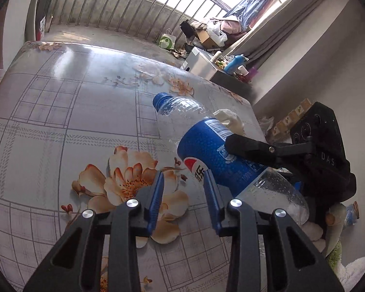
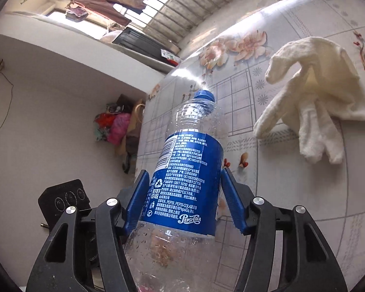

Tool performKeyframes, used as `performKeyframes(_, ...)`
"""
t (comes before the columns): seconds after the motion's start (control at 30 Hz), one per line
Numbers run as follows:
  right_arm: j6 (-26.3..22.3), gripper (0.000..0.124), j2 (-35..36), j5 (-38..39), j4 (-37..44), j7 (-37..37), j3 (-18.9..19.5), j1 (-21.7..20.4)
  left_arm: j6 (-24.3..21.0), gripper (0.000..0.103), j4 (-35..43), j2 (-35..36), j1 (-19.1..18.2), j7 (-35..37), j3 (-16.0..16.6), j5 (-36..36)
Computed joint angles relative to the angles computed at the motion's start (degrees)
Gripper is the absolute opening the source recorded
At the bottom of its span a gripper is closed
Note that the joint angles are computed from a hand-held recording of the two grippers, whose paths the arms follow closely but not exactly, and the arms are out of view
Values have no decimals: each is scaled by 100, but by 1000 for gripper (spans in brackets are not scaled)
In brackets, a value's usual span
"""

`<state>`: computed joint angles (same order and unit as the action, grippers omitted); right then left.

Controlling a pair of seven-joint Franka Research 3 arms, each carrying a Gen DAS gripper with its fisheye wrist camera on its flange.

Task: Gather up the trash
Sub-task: 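Grasp the Pepsi bottle with the right tool, then grasp the white cloth glove with the left tool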

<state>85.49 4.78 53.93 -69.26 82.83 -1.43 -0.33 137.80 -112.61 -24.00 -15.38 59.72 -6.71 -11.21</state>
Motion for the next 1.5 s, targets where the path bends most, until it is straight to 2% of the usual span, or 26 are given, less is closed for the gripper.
performKeyframes(0.2,246,57,-268,266,17,-285,-357,-429,326,32,987,857,-430,763,-70,-541)
performKeyframes(0.33,866,57,-492,-91,-161,-627,-477,-527,320,34,1712,1515,-259,705,-435,48)
performKeyframes(0.4,1149,57,-541,-433,-250,-716,-495,-506,164,34,2078,1853,-154,492,-572,529)
performKeyframes(0.47,1376,57,-575,-761,-398,-933,-546,-527,-5,44,2372,2149,-83,248,-666,1079)
performKeyframes(0.53,1656,57,-655,-1016,-659,-1115,-513,-478,-296,49,2793,2528,-55,90,-702,1573)
performKeyframes(0.67,1869,57,-669,-1232,-950,-1246,-488,-372,-1022,49,3713,3312,-82,27,-684,1982)
performKeyframes(0.73,1877,57,-653,-1271,-1032,-1218,-483,-342,-1255,49,4047,3613,-86,74,-680,1942)
performKeyframes(0.8,1886,57,-660,-1309,-1099,-1189,-471,-313,-1359,37,4197,3769,-77,134,-686,1836)
performKeyframes(0.83,1858,57,-682,-1306,-1134,-1191,-485,-316,-1351,26,4204,3795,-52,202,-707,1712)
performKeyframes(0.93,1733,57,-742,-1260,-1215,-1217,-529,-341,-1181,11,3926,3636,13,291,-741,1414)
performKeyframes(1.07,1607,57,-945,-1284,-1392,-1269,-591,-354,-925,8,3247,3076,145,556,-837,595)
performKeyframes(1.17,1406,57,-1237,-1306,-1623,-1335,-700,-399,-847,8,2595,2466,131,903,-862,-187)
performKeyframes(1.33,1085,58,-1951,-1770,-2164,-1559,-816,-395,-917,9,1545,1416,-166,1103,-717,-995)
performKeyframes(1.43,1042,58,-2334,-2237,-2440,-1646,-804,-395,-1053,10,1163,1029,-351,840,-721,-912)
performKeyframes(1.5,1035,59,-2482,-2507,-2553,-1685,-791,-382,-1192,22,1085,947,-417,588,-776,-606)
